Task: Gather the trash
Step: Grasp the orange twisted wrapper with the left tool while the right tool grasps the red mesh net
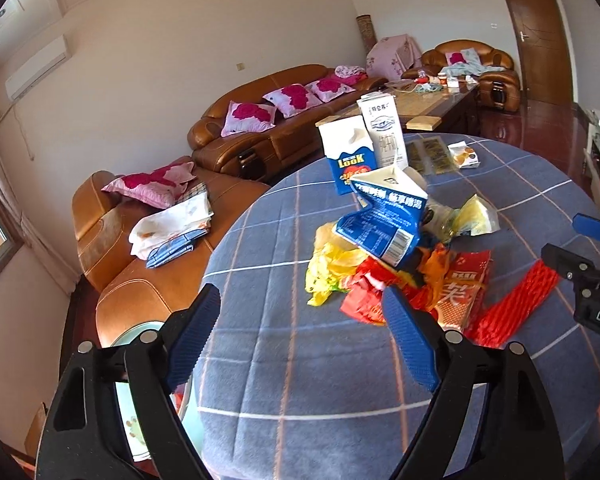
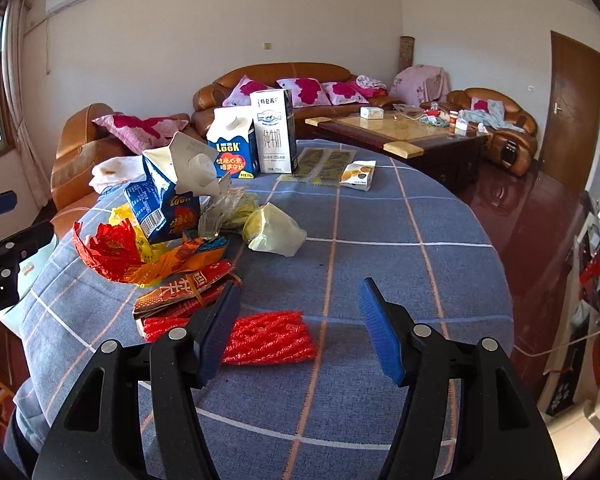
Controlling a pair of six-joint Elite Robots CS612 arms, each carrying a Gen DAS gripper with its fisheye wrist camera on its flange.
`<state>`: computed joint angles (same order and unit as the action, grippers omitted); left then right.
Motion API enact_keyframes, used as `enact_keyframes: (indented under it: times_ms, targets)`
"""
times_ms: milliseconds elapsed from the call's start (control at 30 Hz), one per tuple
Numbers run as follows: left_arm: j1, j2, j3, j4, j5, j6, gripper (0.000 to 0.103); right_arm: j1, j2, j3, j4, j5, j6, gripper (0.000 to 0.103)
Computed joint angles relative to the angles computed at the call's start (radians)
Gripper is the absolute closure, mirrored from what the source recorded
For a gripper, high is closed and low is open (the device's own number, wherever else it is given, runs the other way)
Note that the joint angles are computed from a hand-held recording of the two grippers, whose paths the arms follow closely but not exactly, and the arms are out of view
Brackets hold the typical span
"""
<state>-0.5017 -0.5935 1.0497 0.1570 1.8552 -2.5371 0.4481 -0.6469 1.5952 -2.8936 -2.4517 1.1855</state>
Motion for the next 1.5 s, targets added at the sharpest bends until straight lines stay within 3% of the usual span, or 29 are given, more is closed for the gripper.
enact_keyframes:
  times_ms: [133,200,300,333,400,433,500,567,633,967,1133,1333,1400,1433,1467,1500]
  targets:
    - [-0.023,0.04,-0.047,0.063,-0.018,0.048,0.022,-0.01,0.002,0.003,-0.027,0.059,-0.032,0.04]
    - [-0.026,0.067,-0.085,0.123,-0.014,0.063,0.041,-0.018,0.002,0.006,-0.034,0.113,-0.045,0.041]
    - [-0.024,0.095,-0.127,0.186,0.004,0.075,0.06,-0.026,0.011,0.004,-0.056,0.175,-0.07,0.052]
    - [-0.022,0.104,-0.141,0.208,0.015,0.079,0.066,-0.027,0.015,0.004,-0.075,0.187,-0.079,0.056]
    - [-0.021,0.119,-0.162,0.245,0.036,0.102,0.089,-0.027,0.019,0.004,-0.102,0.2,-0.1,0.066]
    - [-0.021,0.123,-0.168,0.256,0.039,0.114,0.09,-0.028,0.019,0.005,-0.111,0.208,-0.11,0.073]
    - [-0.018,0.132,-0.183,0.279,0.05,0.116,0.103,-0.028,0.018,0.01,-0.14,0.224,-0.12,0.084]
    - [-0.015,0.129,-0.177,0.273,0.056,0.108,0.103,-0.023,0.015,0.012,-0.136,0.207,-0.109,0.093]
    - [-0.008,0.12,-0.169,0.266,0.073,0.102,0.103,-0.014,0.011,0.016,-0.14,0.179,-0.096,0.094]
    - [0.032,0.044,-0.079,0.156,0.117,0.039,0.103,0.015,-0.001,0.012,-0.137,0.07,-0.072,0.094]
    - [0.054,-0.004,-0.017,0.046,0.095,-0.012,0.103,0.024,0.005,-0.011,-0.156,0.027,-0.088,0.094]
    - [0.068,-0.005,-0.018,0.031,0.081,-0.018,0.103,0.027,0.016,-0.046,-0.148,0.002,-0.125,0.094]
    - [0.069,0.003,-0.029,0.05,0.098,-0.013,0.094,0.031,0.017,-0.053,-0.122,-0.008,-0.127,0.094]
    - [0.068,0.005,-0.029,0.048,0.1,-0.011,0.084,0.033,0.017,-0.054,-0.105,-0.015,-0.12,0.094]
    - [0.064,0.004,-0.022,0.036,0.093,-0.009,0.06,0.035,0.015,-0.052,-0.085,-0.022,-0.107,0.094]
    - [0.06,0.004,-0.016,0.025,0.093,-0.005,0.046,0.036,0.013,-0.047,-0.071,-0.026,-0.091,0.094]
